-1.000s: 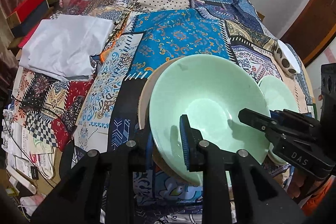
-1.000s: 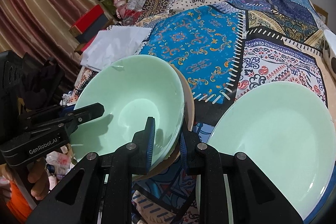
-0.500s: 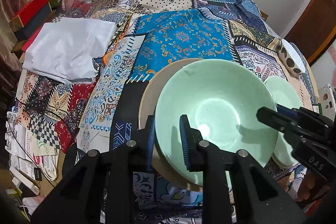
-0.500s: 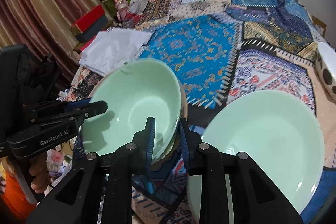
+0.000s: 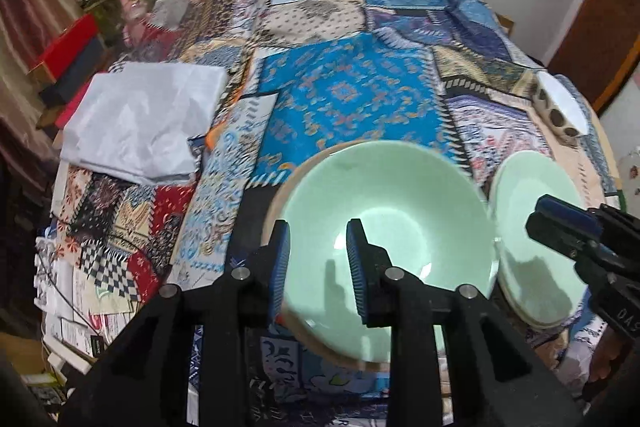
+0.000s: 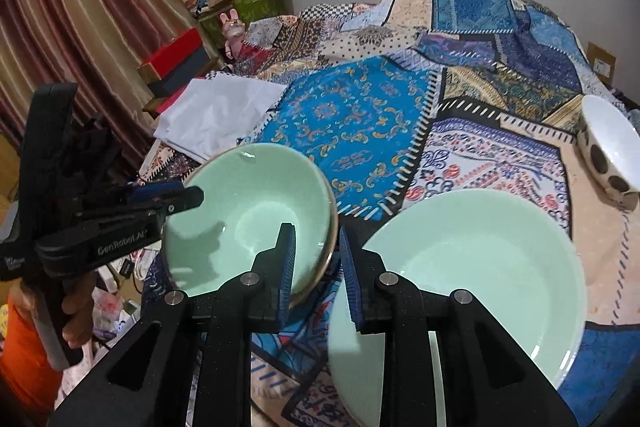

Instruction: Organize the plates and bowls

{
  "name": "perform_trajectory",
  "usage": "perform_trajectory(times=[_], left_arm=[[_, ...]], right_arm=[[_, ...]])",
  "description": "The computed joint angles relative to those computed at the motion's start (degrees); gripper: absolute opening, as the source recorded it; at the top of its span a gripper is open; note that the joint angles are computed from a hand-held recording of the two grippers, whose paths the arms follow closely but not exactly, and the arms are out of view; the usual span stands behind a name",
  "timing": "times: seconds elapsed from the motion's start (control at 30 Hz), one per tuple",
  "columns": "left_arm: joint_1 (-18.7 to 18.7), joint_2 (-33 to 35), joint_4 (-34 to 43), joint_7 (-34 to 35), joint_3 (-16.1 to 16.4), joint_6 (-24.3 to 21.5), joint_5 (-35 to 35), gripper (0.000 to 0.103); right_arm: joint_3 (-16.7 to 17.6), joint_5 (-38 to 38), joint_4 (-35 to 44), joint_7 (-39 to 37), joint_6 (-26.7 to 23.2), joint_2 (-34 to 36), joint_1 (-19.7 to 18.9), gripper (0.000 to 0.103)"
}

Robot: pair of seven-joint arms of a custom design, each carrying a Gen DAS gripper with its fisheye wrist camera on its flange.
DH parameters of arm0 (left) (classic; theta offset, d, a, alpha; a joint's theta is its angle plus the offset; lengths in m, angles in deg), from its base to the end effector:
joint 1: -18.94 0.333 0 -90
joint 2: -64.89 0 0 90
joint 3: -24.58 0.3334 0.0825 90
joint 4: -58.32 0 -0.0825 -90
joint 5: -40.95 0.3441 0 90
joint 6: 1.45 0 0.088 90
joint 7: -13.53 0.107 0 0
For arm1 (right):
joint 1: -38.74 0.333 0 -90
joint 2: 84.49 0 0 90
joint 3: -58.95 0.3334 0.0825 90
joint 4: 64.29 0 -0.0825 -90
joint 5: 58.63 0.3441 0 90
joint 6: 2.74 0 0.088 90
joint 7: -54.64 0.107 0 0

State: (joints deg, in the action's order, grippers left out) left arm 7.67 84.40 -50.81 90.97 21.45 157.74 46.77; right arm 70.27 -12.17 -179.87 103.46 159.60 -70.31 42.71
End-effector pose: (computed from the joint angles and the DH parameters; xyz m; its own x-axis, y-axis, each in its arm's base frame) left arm 0.6191 -0.1598 0.4221 -0.1224 -0.9912 0.0505 -0.8578 0.0801 -0.5077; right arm 0.5905 0.1145 0.4252 0.3274 -0.9081 -0.2611 -0.7917 -0.1128 -0.6004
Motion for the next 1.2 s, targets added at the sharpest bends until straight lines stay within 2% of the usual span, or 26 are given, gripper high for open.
perform_trajectory(times=[0.1,0.23,0.37,0.43,0.53,0.6,0.67,0.73,0.83,0.9,1.03,1.2], left_arm=[[-1.7,-0.8,0.2,-1.9,1.1,0.6,2.6,0.031],[-2.8,-1.9,0.8,-2.4,0.1,1.3,3.8,0.034],[-4.9,-2.8,1.6,-4.5,0.2,2.7,6.7,0.047],[-5.7,-3.2,2.1,-5.2,-0.1,3.4,7.6,0.053],[-7.2,-3.0,3.8,-6.6,-0.4,4.2,8.7,0.068],[-8.2,-2.5,5.2,-7.2,-0.8,4.7,9.1,0.073],[-9.0,-1.5,7.4,-7.0,-1.3,4.5,9.1,0.08],[-10.1,0.1,10.0,-6.7,-1.7,4.3,8.9,0.081],[-11.3,3.1,14.8,-5.3,-2.7,2.3,7.6,0.081],[-11.9,6.3,19.9,-3.3,-3.7,-0.4,5.9,0.081],[-14.5,12.5,30.1,-1.1,-3.3,-5.1,5.0,0.081],[-16.7,23.5,48.6,3.3,-4.2,-14.7,2.7,0.081]], right_arm=[[0.0,1.4,-1.2,-1.8,0.7,-1.3,-0.6,0.024],[-0.7,3.6,-3.1,-4.7,2.3,-3.5,-0.9,0.027],[-2.2,7.0,-5.2,-8.6,5.3,-6.2,-0.9,0.039],[-3.3,7.4,-5.6,-9.3,6.3,-7.0,-0.7,0.039],[-5.0,9.5,-6.1,-11.1,6.5,-8.4,-1.1,0.04],[-6.2,11.3,-6.6,-12.6,8.1,-9.4,-1.3,0.052],[-7.2,13.0,-6.8,-14.3,9.4,-10.1,-1.5,0.054],[-8.3,14.0,-6.9,-15.3,9.3,-10.6,-1.8,0.054],[-10.0,14.4,-7.0,-15.6,10.1,-11.1,-2.3,0.058],[-10.6,15.5,-6.8,-16.6,11.5,-10.9,-2.9,0.065],[-11.9,13.9,-6.1,-15.3,12.2,-10.1,-4.7,0.065],[-11.8,10.3,-3.2,-11.6,11.6,-7.0,-8.3,0.065]])
